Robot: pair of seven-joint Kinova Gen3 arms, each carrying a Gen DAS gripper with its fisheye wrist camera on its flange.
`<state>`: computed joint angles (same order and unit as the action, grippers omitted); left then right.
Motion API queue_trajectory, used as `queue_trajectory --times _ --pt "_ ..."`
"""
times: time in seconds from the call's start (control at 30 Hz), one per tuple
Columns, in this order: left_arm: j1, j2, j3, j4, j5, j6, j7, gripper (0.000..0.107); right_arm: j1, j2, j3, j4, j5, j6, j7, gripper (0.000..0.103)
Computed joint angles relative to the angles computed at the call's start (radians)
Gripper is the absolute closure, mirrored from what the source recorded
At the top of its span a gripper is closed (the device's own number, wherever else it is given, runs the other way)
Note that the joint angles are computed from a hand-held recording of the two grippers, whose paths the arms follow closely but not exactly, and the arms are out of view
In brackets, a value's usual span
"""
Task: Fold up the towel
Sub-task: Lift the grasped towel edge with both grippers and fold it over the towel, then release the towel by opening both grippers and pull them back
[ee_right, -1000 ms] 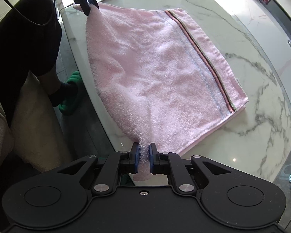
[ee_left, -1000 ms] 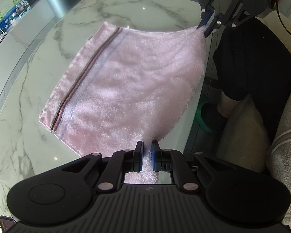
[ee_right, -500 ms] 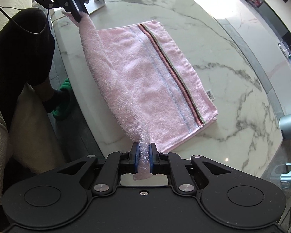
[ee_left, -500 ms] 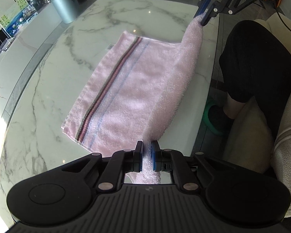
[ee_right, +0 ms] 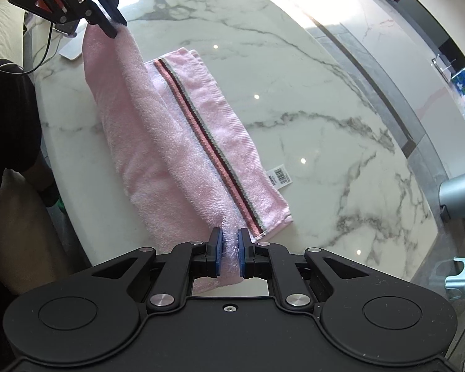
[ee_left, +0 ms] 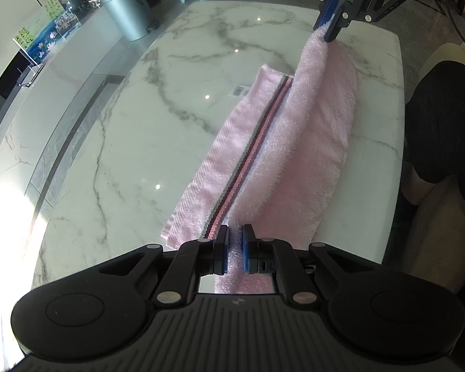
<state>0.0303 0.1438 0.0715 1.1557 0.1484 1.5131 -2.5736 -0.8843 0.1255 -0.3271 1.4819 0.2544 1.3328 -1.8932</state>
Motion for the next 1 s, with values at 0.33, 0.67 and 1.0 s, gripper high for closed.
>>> queue_trajectory --times 0.33,0.67,1.0 --pt "0.043 0.165 0.008 -0.056 -0.067 -0.088 0.097 0.100 0.316 -0.012 0.125 -0.126 -0.176 0.089 0.370 0.094" --pt "0.241 0.351 0.021 -0.202 -0.184 -0.109 0.318 0.100 0.386 0.080 0.153 -0.089 -0.234 0.007 0.405 0.094" --pt "0.348 0.337 0.009 -0.176 -0.263 -0.143 0.457 0.073 0.461 0.065 0.185 -0.061 -0.266 0.001 0.460 0.077"
